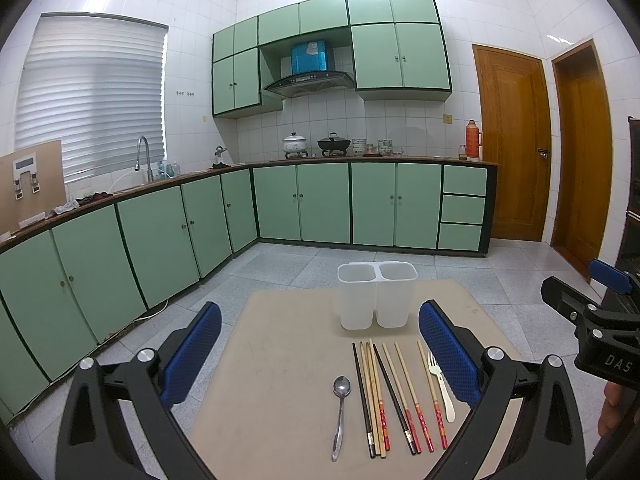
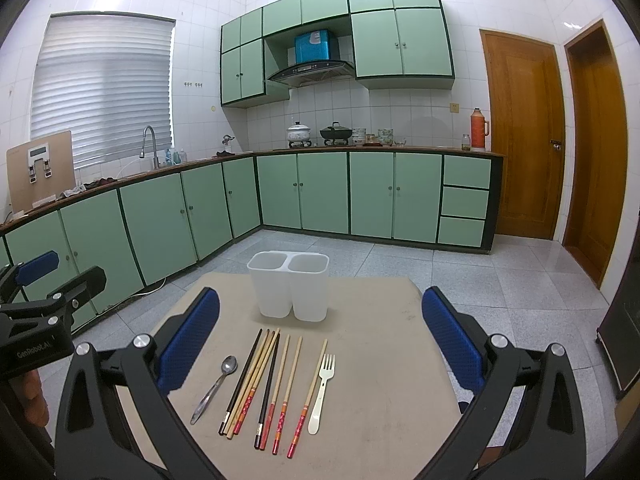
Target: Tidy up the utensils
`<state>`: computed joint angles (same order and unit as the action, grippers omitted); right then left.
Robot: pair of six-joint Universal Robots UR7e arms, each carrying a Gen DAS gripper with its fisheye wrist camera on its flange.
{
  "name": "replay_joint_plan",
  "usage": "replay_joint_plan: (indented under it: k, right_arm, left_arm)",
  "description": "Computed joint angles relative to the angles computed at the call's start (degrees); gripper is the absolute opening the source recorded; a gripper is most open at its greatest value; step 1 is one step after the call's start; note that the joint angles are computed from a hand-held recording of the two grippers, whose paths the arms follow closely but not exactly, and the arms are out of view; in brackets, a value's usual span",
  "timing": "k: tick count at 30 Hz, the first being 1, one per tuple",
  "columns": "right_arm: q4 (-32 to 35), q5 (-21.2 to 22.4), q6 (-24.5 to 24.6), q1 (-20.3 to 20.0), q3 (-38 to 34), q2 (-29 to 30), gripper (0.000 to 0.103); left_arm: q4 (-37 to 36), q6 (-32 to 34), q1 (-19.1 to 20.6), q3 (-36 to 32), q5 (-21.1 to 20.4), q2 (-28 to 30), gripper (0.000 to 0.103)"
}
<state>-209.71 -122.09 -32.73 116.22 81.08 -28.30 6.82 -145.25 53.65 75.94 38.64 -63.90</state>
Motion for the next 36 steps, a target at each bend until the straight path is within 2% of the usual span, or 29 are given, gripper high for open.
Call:
replay_joint_plan:
  k: [15,29,36]
  right_arm:
    - [0.1,-0.1,0.1,0.0,0.0,0.0,0.098]
    - [1.6,-0.6,0.7,-0.2,-0.9,0.2,0.098]
    - [3.4,-1.4,1.5,-0.4,-2.1,0.9,0.098]
  left_arm:
    - [-0.2,0.1,-0.1,0.1,-0.1,0.1,0.097]
    - [2.4,-0.2,0.9,-1.8,-0.1,-0.1,0.097]
    - [4.2,-1.2,1.7,-4.5,-0.6,2.5,0.097]
